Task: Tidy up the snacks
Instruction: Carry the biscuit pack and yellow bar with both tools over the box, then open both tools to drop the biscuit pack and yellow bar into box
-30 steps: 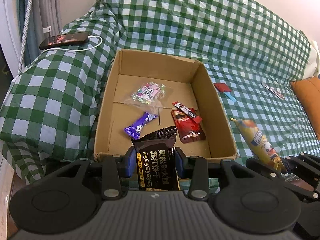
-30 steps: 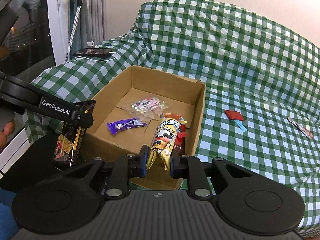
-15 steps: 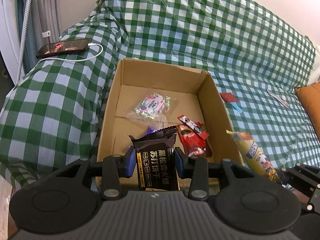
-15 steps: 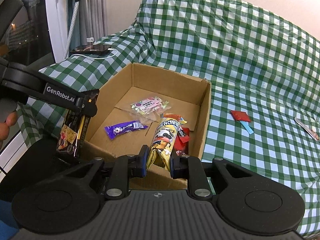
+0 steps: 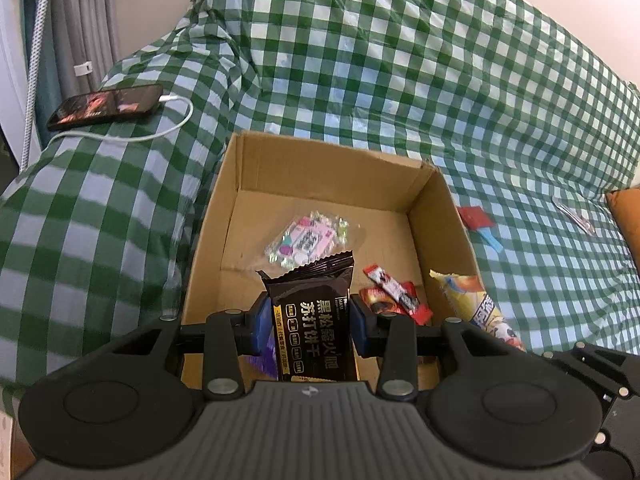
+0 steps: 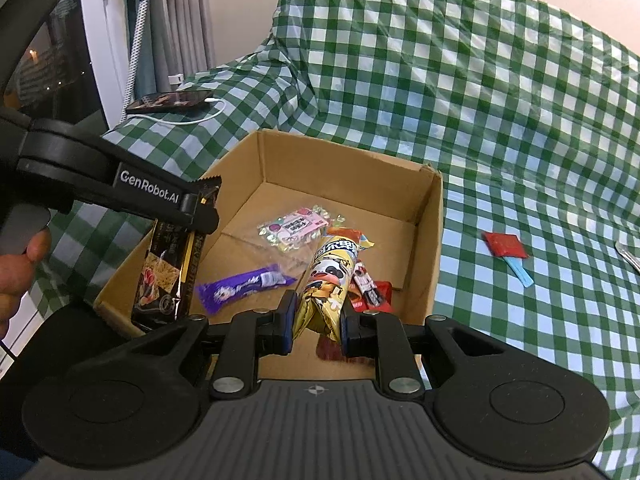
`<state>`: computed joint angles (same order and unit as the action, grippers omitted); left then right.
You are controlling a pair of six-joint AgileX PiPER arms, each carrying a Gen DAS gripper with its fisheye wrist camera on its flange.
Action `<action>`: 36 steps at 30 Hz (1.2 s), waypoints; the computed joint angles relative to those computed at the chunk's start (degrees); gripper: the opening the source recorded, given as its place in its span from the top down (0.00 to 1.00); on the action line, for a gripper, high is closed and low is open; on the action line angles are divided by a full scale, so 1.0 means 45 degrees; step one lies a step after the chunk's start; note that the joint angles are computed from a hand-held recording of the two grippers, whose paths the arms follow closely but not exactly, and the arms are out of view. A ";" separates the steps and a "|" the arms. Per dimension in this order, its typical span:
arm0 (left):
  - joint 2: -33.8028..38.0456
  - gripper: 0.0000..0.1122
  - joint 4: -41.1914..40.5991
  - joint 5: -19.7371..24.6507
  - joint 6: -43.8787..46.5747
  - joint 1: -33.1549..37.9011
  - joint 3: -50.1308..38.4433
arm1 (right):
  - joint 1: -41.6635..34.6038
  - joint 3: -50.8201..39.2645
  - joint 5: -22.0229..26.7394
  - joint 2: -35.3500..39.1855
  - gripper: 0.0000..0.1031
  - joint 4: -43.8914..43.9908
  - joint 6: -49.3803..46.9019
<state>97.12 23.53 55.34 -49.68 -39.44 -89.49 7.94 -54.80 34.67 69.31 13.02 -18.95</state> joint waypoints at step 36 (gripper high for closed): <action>0.2797 0.09 0.0038 0.0259 0.1186 0.1336 -0.2608 | 0.0695 -0.2606 -0.1345 0.4278 0.10 -0.2126 0.0035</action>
